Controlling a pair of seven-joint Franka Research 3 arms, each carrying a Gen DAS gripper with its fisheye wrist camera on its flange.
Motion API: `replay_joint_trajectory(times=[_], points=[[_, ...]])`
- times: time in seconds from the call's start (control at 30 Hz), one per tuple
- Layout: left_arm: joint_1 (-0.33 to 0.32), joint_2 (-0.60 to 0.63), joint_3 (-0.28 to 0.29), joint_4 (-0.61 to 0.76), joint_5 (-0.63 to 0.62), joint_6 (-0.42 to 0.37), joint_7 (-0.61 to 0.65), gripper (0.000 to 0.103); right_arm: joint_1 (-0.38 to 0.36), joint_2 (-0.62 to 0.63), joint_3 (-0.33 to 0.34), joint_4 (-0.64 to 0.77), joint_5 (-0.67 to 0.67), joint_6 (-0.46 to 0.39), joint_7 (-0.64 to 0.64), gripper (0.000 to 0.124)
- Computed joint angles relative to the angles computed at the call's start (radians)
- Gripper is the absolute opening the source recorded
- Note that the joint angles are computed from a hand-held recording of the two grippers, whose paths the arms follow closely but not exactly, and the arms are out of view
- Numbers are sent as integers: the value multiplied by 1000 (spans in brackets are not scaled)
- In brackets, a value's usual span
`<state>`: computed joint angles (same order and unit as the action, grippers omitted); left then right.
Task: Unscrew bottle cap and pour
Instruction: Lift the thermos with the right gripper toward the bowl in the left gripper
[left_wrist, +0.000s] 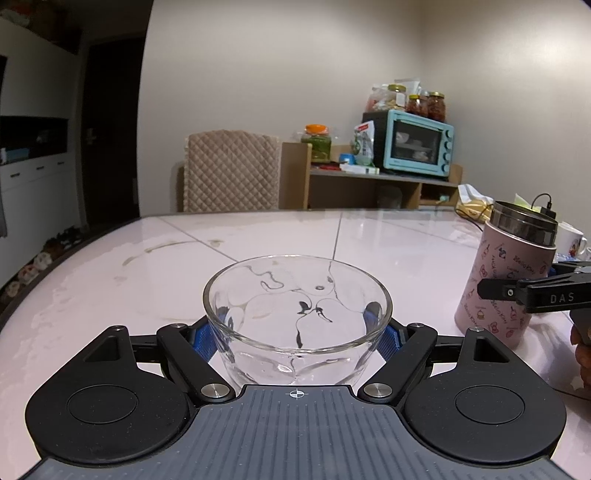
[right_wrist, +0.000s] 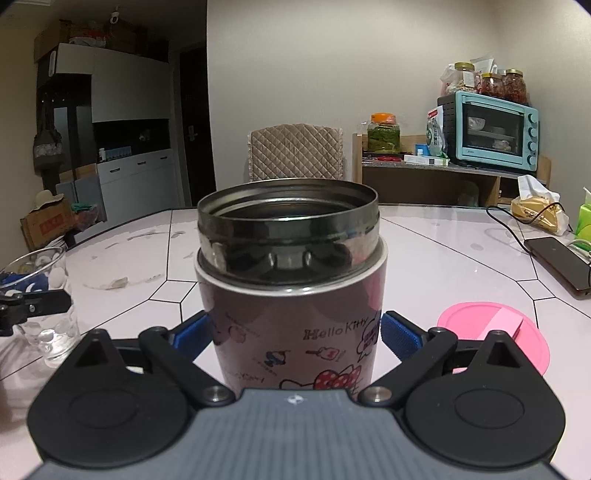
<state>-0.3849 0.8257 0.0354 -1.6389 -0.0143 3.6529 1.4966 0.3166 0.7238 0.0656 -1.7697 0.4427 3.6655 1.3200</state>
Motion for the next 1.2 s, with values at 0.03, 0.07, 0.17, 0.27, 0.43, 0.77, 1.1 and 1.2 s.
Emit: replay_joint_trajectory(times=[0.03, 0.07, 0.17, 0.27, 0.43, 0.77, 1.1, 1.2], points=[[0, 1, 0, 1, 0, 0, 0, 85, 2, 0, -2, 2, 3, -5, -1, 94], [1, 1, -1, 2, 0, -1, 0, 85, 0, 0, -1, 2, 0, -8, -1, 90], [6, 1, -5, 2, 7, 1, -2, 85, -7, -1, 6, 0, -14, -7, 4, 88], [19, 1, -16, 2, 26, 1, -8, 85, -8, -1, 4, 0, -18, -9, 4, 88], [43, 5, -36, 10, 71, -3, -22, 85, -13, -1, 6, -1, -31, -10, 1, 88], [111, 17, -94, 33, 217, -17, -71, 85, -41, -7, 18, -10, -123, -12, -19, 88], [156, 38, -131, 61, 337, -33, -121, 85, -55, -5, 27, 6, -218, 4, -87, 88], [161, 41, -136, 66, 363, -34, -130, 85, -53, -1, 28, 18, -248, 10, -122, 88]])
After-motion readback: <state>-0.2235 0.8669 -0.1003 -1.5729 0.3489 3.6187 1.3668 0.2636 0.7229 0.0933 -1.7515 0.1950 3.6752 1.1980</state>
